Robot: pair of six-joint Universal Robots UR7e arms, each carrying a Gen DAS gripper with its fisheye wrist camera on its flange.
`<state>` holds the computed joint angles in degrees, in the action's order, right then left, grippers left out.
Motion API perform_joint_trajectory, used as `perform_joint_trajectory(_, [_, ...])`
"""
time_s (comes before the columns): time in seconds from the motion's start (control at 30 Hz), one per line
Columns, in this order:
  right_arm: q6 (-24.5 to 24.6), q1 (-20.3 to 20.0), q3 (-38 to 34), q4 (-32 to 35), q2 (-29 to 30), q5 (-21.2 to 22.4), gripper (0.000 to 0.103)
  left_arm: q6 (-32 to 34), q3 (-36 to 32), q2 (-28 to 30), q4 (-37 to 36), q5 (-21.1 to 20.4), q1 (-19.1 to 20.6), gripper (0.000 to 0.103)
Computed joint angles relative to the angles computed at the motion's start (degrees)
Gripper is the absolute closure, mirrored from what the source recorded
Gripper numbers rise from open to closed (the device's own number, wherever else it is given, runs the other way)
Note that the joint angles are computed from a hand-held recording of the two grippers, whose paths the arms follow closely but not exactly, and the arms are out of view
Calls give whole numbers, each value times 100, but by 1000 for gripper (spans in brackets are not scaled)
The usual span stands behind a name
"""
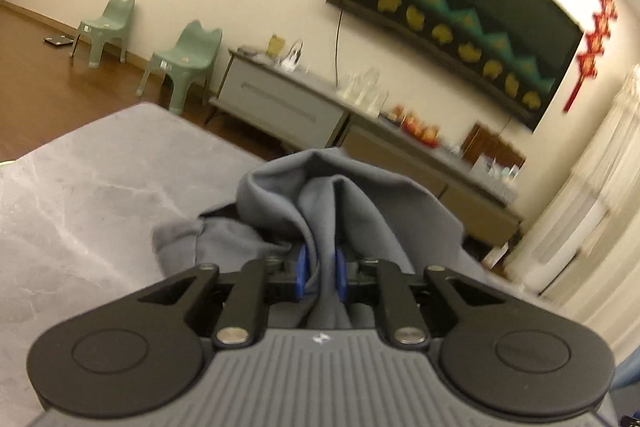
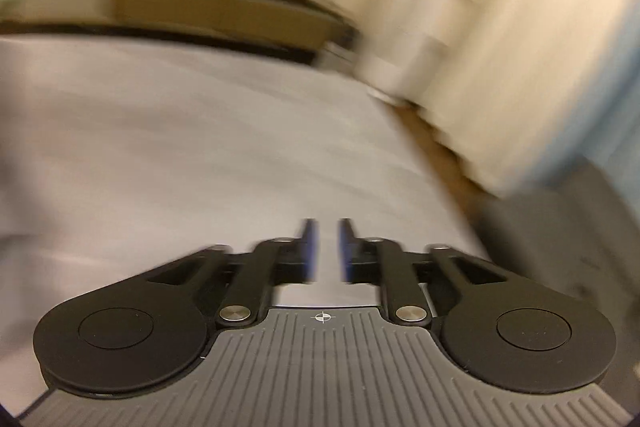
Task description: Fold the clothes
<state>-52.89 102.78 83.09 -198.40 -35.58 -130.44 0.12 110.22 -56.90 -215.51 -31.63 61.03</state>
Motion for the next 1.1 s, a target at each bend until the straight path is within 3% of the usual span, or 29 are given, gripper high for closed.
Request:
perform_joint_trajectory(0.03, [106, 144, 423, 77, -105, 476, 26, -138, 35, -36, 129, -54, 35, 87])
perform_joint_trajectory(0.1, [30, 384, 1086, 196, -69, 1407, 9, -311, 166, -154, 270, -159, 69, 85])
perform_joint_trajectory(0.2, [-333, 680, 1613, 673, 229, 2408, 6, -439, 457, -456, 402, -289, 56, 79])
perform_joint_trajectory(0.27, [-675, 817, 1689, 897, 521, 2511, 6, -528, 507, -578, 620, -363, 123, 77])
perform_joint_trajectory(0.4, [-999, 821, 1619, 665, 959, 2264, 11, -636, 383, -637, 982, -673, 332, 74])
perform_joint_trajectory(0.43, [-870, 738, 1607, 665, 919, 2296, 15, -609, 376, -642, 982, -700, 347, 74])
perform_joint_trajectory(0.47, [-644, 709, 1521, 868, 870, 2284, 26, -581, 376, -651, 976, -723, 360, 74])
perform_joint_trajectory(0.5, [-405, 671, 1402, 1171, 804, 2283, 59, -553, 377, -660, 970, -747, 372, 73])
perform_joint_trajectory(0.53, [-243, 650, 1298, 1322, 787, 2195, 100, -553, 383, -671, 968, -776, 383, 72])
perform_joint_trajectory(0.57, [-168, 678, 1123, 1386, 810, 2017, 103, -555, 389, -682, 967, -806, 394, 71])
perform_joint_trajectory(0.67, [-35, 589, 1030, 1167, 638, 1676, 103, -543, 387, -699, 969, -859, 390, 65])
perform_joint_trajectory(0.73, [-232, 476, 1022, 489, 551, 1185, 103, -450, 390, -666, 917, -808, 344, 60])
perform_joint_trajectory(0.87, [-621, -36, 295, -445, 556, -92, 103, -358, 303, -506, 957, -475, 251, 51])
perform_joint_trajectory(0.9, [-550, -119, 113, -430, 514, -296, 103, -411, 271, -468, 1028, -398, 237, 47])
perform_joint_trajectory(0.97, [62, -181, 13, 10, 223, -420, 101, -494, 213, -387, 1134, -277, 204, 38])
perform_joint_trajectory(1.0, [375, -211, -56, 251, 85, -480, 91, -483, 170, -327, 1150, -225, 184, 32])
perform_joint_trajectory(1.07, [920, -116, 82, 746, -268, -8, 68, -386, 53, -172, 1168, -70, 137, 26])
perform_joint_trajectory(1.1, [1194, -30, 165, 1038, -428, 379, 44, -297, -24, -75, 1170, 37, 110, 26])
